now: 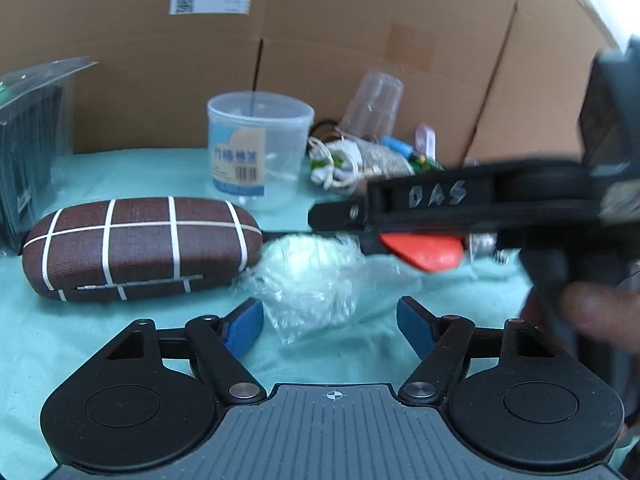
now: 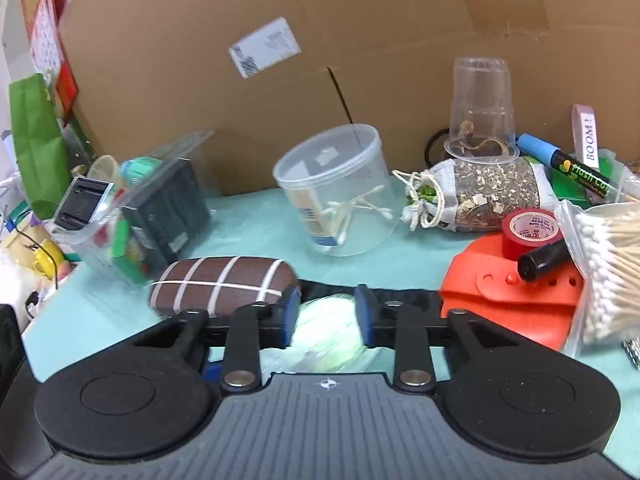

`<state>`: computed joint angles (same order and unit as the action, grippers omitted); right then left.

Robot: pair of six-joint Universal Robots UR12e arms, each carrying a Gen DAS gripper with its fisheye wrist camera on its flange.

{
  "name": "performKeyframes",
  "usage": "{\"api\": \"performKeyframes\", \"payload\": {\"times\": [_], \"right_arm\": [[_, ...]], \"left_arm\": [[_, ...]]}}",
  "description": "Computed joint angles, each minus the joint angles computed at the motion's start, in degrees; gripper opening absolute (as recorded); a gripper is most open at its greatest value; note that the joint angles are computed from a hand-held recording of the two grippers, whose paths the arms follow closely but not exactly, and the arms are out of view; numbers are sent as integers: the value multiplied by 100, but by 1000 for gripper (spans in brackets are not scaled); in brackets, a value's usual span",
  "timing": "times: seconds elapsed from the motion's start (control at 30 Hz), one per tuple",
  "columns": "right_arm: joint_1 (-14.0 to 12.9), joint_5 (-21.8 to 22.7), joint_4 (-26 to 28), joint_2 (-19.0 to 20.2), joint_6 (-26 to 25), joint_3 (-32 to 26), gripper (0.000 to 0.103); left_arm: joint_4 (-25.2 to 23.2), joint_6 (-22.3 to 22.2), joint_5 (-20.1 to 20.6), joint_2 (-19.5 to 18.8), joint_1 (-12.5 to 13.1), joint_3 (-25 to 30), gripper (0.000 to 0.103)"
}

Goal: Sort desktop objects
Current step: 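Close the right gripper on the crumpled clear plastic bag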

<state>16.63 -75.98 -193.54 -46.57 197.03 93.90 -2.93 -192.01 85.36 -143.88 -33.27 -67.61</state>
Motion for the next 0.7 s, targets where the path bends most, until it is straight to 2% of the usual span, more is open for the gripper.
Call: {"api": "performKeyframes", "payload": {"times": [0.07, 0.2, 0.33, 0.4, 0.57, 0.63, 0.7], "right_arm": [[-26, 37, 66, 57, 129, -59, 31], [-95, 325, 170, 143, 385, -121, 33], [-147, 751, 99, 110, 521, -18, 34], [-128, 807, 86, 63, 488, 67, 34], [-146, 1388, -526, -51, 899, 465, 34], [-119, 1330, -844, -82, 1094, 605, 35], [-71, 999, -960, -113, 1225, 661, 35]], "left_arm": [[-92, -11, 136, -18, -9, 46, 83], [-110, -69, 115, -73, -2, 146, 87], [-134, 50, 6, -72, 11, 154, 89], [-167, 173, 84, -27, 1, 93, 90], [-232, 553, 171, 213, 19, -280, 91], [-144, 586, 127, 289, 37, -433, 91], [-60, 560, 113, 315, 49, -501, 91]]}}
